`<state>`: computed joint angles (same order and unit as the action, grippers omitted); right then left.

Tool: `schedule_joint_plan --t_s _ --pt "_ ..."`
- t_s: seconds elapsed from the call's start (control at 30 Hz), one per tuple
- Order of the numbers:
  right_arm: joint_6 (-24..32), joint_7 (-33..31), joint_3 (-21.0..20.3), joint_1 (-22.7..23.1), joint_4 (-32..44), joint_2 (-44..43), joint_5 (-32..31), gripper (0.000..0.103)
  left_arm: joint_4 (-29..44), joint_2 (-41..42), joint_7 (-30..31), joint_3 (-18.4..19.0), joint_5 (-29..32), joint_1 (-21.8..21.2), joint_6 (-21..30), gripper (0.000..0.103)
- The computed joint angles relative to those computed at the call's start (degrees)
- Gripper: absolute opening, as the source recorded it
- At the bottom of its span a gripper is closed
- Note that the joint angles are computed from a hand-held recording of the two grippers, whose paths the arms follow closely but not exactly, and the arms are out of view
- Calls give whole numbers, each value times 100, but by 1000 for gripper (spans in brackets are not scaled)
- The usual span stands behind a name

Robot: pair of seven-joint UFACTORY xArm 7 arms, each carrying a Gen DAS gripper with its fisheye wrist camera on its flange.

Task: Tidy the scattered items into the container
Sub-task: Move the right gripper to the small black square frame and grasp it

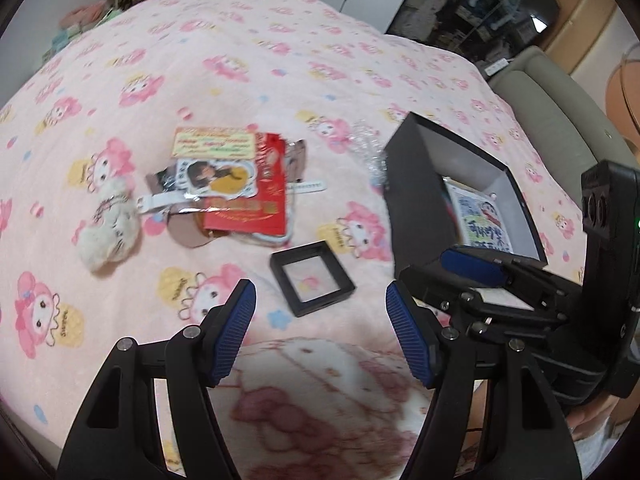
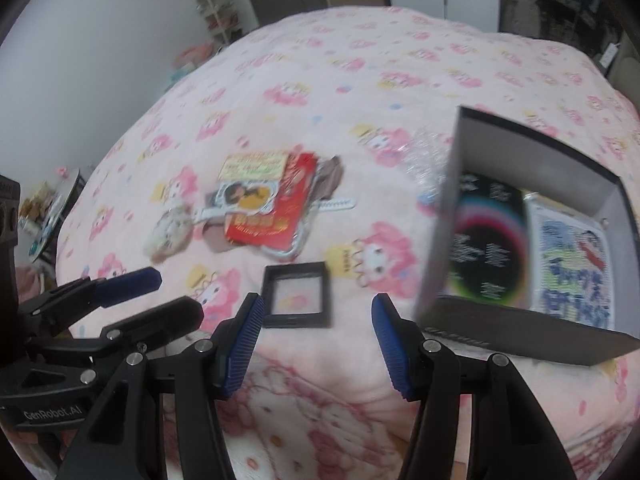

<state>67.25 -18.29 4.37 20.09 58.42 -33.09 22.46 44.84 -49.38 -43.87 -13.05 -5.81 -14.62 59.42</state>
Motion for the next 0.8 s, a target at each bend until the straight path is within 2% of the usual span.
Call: schedule_joint_plan --t_s 0.13,0.2,0.23,0.33,0.4,0.47,0.57,0.63,0.7,0.77,0.8 --pt "-3 92 109 40 -32 166 -12 53 -276 2 -212 322 -330 84 -124 67" --pt "-115 150 179 28 -119 232 -83 53 -461 139 -379 576 -699 128 -519 66" --pt "-164 213 222 11 -160 282 -144 53 -449 310 -276 636 -790 138 -637 66" --pt "-208 421 243 -32 -214 534 -233 53 73 1118 -145 577 -391 271 -166 57" --pt "-180 416 194 -28 -227 655 -227 53 116 1360 201 744 -576 137 -285 57" --pt "-215 403 199 -47 -246 742 -294 53 228 1640 268 741 -584 160 -84 55" --pt "-205 376 172 -39 -196 902 -251 52 269 1834 418 793 -790 106 54 41" --pt "-184 353 182 -28 -149 1006 -226 52 337 1915 486 761 -791 101 218 38" --pt "-227 346 250 -13 -131 1078 -285 52 422 2012 488 762 -832 113 453 29" --pt "-248 328 293 20 -103 1167 -304 50 517 2123 529 836 -1022 104 638 28" --pt "-257 338 307 29 -89 1217 -306 45 572 2162 533 866 -1125 105 711 28"
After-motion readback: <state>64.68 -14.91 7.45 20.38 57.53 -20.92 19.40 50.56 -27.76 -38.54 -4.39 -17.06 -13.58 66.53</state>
